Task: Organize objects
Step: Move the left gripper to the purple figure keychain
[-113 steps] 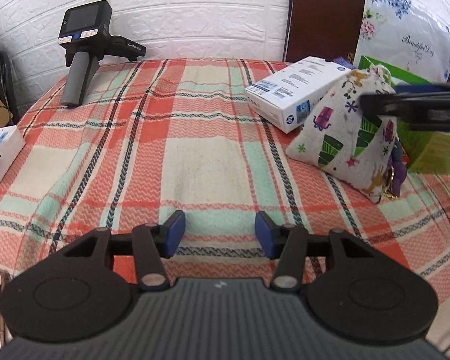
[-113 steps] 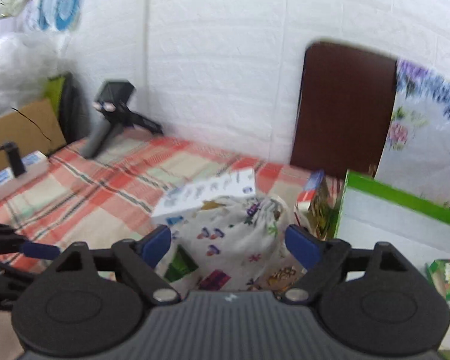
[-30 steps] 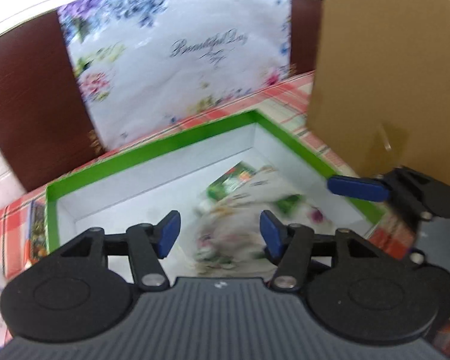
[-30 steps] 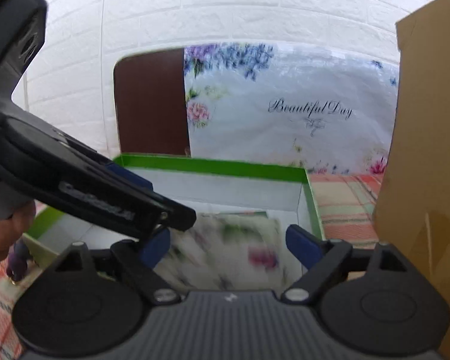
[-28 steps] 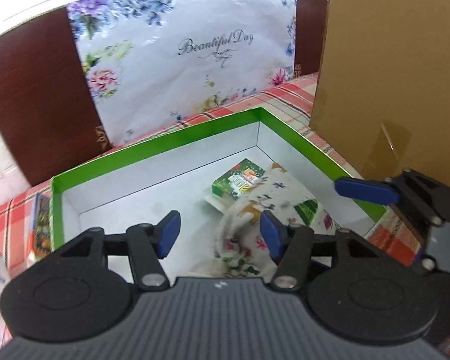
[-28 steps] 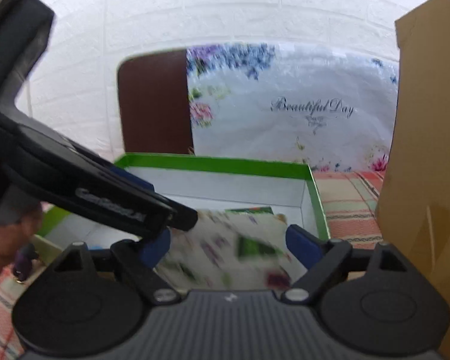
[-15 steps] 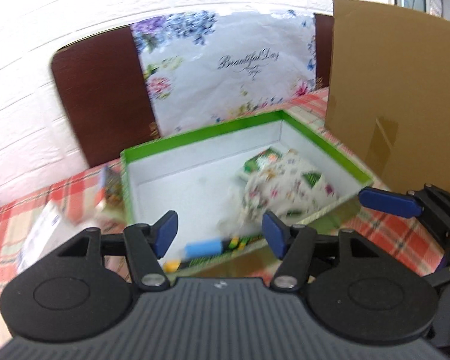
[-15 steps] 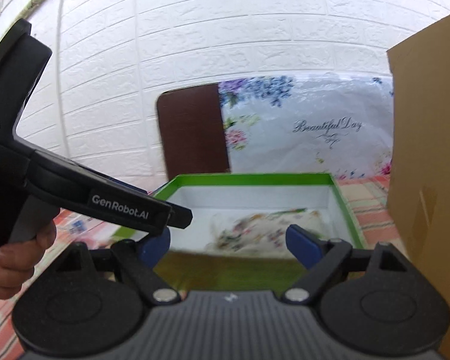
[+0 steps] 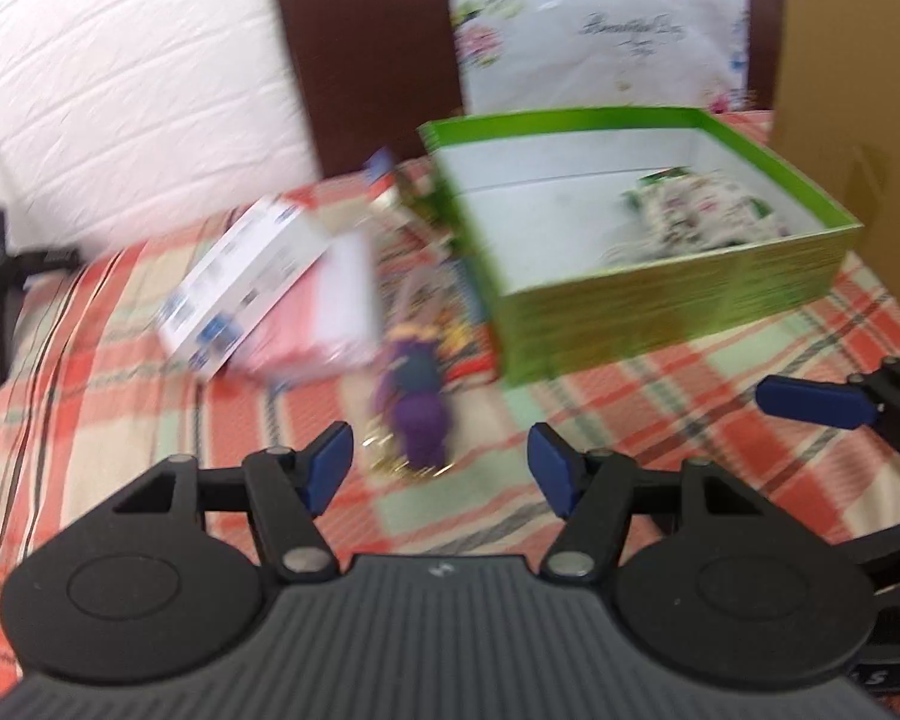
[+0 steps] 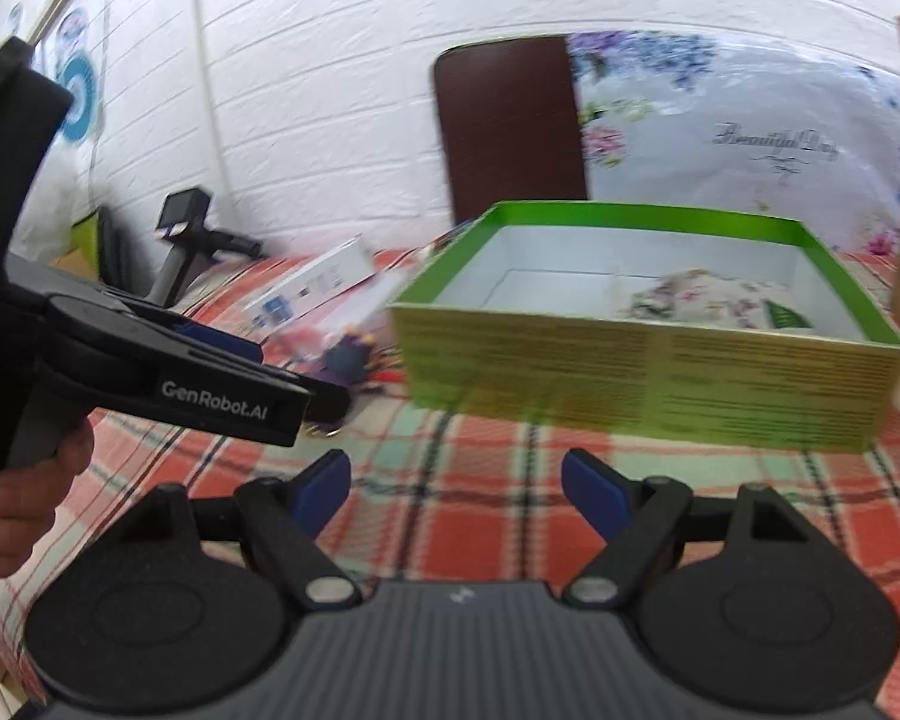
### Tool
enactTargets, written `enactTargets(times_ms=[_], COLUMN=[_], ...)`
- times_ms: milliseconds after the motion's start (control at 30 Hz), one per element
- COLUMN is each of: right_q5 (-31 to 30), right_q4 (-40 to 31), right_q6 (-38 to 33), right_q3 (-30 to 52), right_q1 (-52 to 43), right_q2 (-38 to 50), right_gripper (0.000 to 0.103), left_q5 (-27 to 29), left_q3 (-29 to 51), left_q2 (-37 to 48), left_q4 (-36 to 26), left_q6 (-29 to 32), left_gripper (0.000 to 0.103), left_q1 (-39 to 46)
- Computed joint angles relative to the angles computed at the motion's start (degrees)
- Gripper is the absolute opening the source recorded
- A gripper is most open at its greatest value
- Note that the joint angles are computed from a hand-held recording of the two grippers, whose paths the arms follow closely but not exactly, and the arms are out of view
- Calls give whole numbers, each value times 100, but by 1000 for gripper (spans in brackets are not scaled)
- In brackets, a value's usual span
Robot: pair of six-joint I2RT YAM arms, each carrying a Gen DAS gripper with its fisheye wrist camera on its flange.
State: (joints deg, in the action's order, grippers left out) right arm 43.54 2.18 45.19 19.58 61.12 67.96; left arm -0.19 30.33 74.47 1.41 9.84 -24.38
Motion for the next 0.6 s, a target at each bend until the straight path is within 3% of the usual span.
enactTargets(times_ms=[333, 600], right_q5=[-611, -1265], right_q4=[678, 1080], right_q6=[-799, -1280], right_q3=[774, 1381], right_q1=[-315, -777], right_q2=[1342, 2198], right_gripper=[81, 81], left_q5=[683, 2069], left_q3=[-28, 478], left_q2=[319, 774], left_q4=[150, -100], left_q6=[266, 333], left_gripper=[66, 68], left_q1=[1396, 2275])
